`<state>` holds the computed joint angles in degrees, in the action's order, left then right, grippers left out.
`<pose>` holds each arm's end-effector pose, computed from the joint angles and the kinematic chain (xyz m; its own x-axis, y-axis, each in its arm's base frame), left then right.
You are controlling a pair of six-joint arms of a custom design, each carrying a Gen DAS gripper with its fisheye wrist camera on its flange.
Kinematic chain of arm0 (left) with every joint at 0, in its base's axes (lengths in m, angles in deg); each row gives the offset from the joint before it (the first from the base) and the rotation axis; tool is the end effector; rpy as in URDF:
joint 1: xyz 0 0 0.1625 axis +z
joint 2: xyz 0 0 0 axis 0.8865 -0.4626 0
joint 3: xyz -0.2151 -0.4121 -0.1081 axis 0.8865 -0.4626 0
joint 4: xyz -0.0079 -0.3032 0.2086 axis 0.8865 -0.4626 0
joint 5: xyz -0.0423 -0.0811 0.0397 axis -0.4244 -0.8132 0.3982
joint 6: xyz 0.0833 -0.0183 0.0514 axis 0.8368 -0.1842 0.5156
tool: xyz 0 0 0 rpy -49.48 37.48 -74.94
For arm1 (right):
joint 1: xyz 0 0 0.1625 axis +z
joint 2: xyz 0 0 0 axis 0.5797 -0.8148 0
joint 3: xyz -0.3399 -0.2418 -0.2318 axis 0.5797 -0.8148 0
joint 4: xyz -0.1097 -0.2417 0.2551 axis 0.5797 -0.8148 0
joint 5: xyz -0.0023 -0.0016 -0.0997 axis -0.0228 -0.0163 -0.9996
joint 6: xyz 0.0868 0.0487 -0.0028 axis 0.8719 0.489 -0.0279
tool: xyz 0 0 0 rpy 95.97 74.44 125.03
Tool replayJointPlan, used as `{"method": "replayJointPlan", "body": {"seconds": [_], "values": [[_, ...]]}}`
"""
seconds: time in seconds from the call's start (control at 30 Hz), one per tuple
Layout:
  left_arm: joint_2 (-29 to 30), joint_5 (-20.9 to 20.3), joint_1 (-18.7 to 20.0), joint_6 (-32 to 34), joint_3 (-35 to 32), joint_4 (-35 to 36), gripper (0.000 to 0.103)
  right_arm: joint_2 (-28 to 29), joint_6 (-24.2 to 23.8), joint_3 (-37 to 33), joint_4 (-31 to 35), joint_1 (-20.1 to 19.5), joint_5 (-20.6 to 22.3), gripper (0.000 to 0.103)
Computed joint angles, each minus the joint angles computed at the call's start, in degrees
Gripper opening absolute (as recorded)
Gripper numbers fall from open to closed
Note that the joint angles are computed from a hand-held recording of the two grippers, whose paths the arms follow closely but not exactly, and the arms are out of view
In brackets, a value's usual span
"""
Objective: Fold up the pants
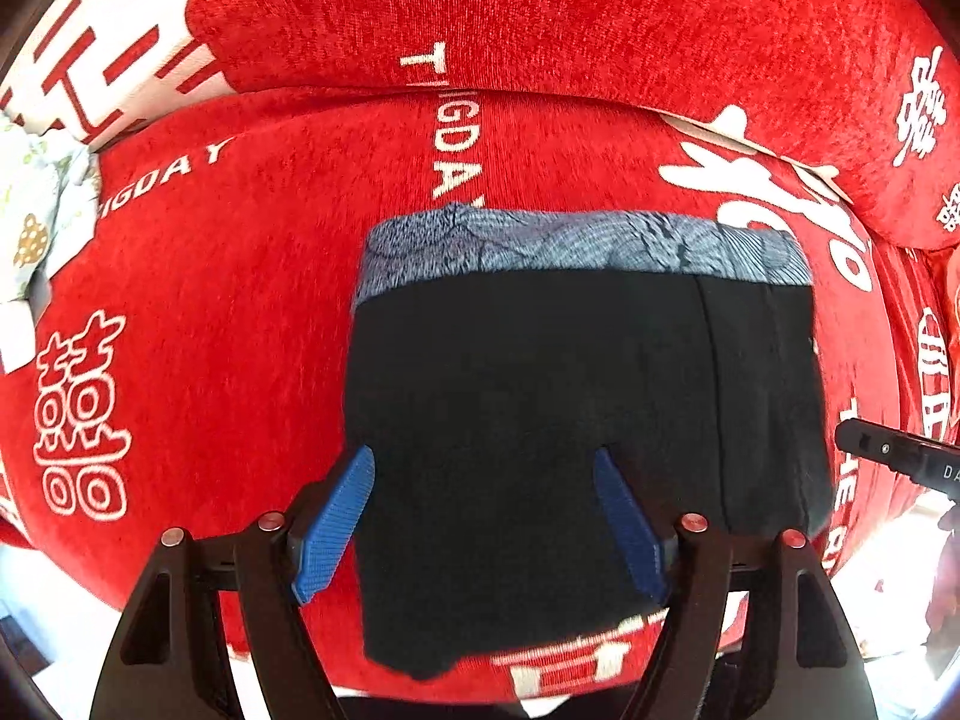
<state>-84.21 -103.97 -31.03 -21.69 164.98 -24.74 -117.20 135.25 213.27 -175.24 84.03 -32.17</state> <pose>-0.2862 -0.3713 0.2462 -0.7077 0.4253 -0.5641 0.3543 0.9045 0.2374 0.2398 -0.2424 0.2800 -0.7879 0.5063 0.3506 0.4173 0.8576 -0.3007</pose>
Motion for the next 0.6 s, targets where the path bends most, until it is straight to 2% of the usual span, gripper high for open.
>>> {"method": "replayJointPlan", "body": {"seconds": [0.03, 0.1, 0.27, 0.3, 0.4, 0.53, 0.57, 0.6], "values": [[-0.3, 0.0, -0.5, -0.8, -0.3, 1.1, 0.093, 0.2, 1.3, -0.6, 1.6, 0.8, 0.1, 0.046], [-0.8, -0.3, -1.5, -1.8, -0.8, 2.7, 0.095, 0.9, 2.9, -1.7, 3.6, 2.1, 0.2, 0.052], [-1.2, -1.5, -3.9, -3.3, -2.4, 7.1, 0.095, 3.3, 5.4, -4.7, 6.7, 5.2, 1.2, 0.053], [-1.4, -1.6, -4.2, -3.6, -2.6, 7.4, 0.095, 3.9, 5.8, -5.7, 7.7, 6.0, 1.2, 0.057], [-1.7, -0.8, -5.7, -4.6, -3.9, 10.0, 0.095, 5.6, 7.2, -8.6, 10.8, 8.3, 0.6, 0.080], [-1.8, -0.6, -6.9, -5.4, -5.8, 12.3, 0.095, 7.5, 9.4, -12.4, 15.0, 10.7, -0.3, 0.087], [-1.9, -0.6, -7.1, -5.5, -6.2, 12.9, 0.095, 7.9, 9.8, -13.1, 15.7, 11.1, -0.4, 0.091], [-1.9, -0.4, -7.3, -5.6, -6.6, 13.4, 0.095, 8.4, 10.5, -14.0, 16.9, 11.6, -0.6, 0.100]]}}
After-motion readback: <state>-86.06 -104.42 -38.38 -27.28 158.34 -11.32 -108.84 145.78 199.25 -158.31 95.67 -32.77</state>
